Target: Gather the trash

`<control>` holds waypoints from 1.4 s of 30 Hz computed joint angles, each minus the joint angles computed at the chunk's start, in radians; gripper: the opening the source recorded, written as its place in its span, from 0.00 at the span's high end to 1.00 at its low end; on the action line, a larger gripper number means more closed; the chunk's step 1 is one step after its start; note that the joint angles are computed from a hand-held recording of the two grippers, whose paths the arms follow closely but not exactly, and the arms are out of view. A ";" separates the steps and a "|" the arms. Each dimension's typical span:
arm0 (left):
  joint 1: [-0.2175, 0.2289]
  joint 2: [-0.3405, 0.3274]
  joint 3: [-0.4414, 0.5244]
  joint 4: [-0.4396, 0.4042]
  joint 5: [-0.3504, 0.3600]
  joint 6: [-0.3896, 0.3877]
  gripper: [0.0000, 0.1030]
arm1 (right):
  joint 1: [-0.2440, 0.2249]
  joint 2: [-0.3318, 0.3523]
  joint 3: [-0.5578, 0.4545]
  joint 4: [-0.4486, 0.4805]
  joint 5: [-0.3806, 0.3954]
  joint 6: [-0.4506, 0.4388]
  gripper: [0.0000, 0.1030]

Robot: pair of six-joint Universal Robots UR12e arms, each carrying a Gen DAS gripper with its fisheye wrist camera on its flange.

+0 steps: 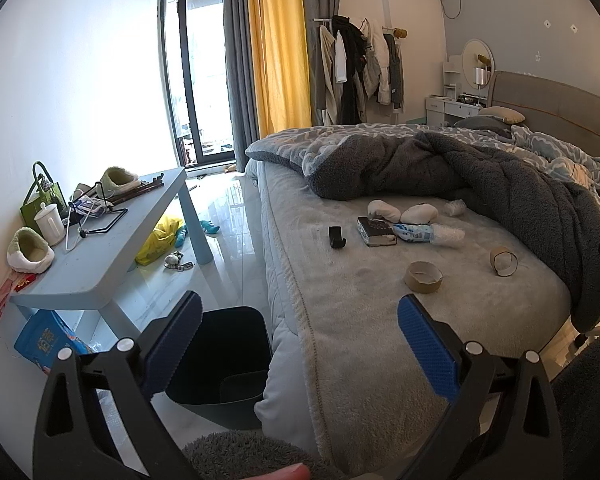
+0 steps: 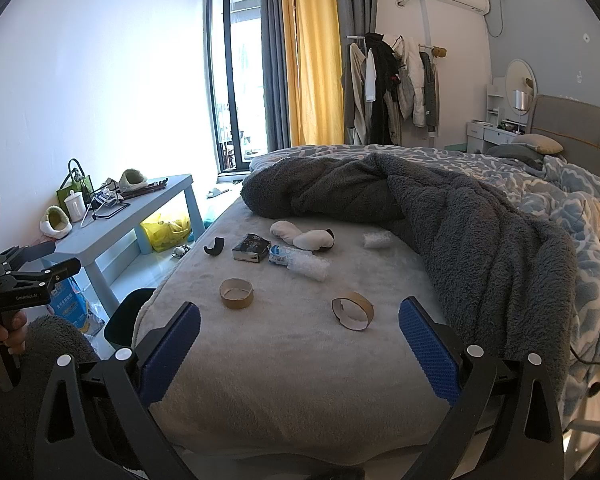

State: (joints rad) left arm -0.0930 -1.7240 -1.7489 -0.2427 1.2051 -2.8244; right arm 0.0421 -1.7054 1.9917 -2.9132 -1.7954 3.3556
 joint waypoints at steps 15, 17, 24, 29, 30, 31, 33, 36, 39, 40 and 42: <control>0.002 0.005 0.001 0.015 0.021 -0.043 0.04 | -0.004 -0.005 -0.001 0.011 0.010 0.012 0.03; 0.007 0.008 -0.001 0.025 0.004 -0.055 0.04 | -0.005 -0.012 -0.004 0.024 -0.001 0.001 0.03; 0.014 -0.008 0.022 -0.007 -0.077 -0.070 0.04 | 0.016 0.027 -0.034 0.032 -0.080 -0.015 0.03; -0.001 -0.038 0.044 -0.024 -0.094 -0.043 0.05 | -0.004 0.061 -0.053 0.043 -0.048 -0.006 0.03; -0.004 -0.044 0.048 -0.030 -0.100 -0.036 0.05 | -0.009 0.072 -0.055 0.048 -0.042 -0.007 0.03; -0.010 -0.052 0.054 -0.041 -0.104 -0.026 0.07 | -0.015 0.079 -0.057 0.052 -0.032 -0.004 0.03; -0.017 -0.063 0.064 -0.064 -0.110 -0.015 0.11 | -0.025 0.088 -0.058 0.064 -0.017 0.008 0.04; -0.031 -0.085 0.087 -0.114 -0.111 0.001 0.14 | -0.046 0.100 -0.055 0.086 0.007 0.030 0.08; -0.041 -0.105 0.104 -0.144 -0.120 0.023 0.17 | -0.074 0.108 -0.050 0.111 0.044 0.066 0.16; -0.044 -0.112 0.110 -0.150 -0.126 0.027 0.17 | -0.078 0.109 -0.049 0.114 0.046 0.072 0.17; -0.049 -0.123 0.123 -0.167 -0.146 0.040 0.17 | -0.092 0.114 -0.047 0.123 0.059 0.090 0.18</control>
State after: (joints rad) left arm -0.1415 -1.8467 -1.6259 -0.4097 1.0595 -2.7846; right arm -0.0502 -1.5918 1.9449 -2.7899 -1.7362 3.4454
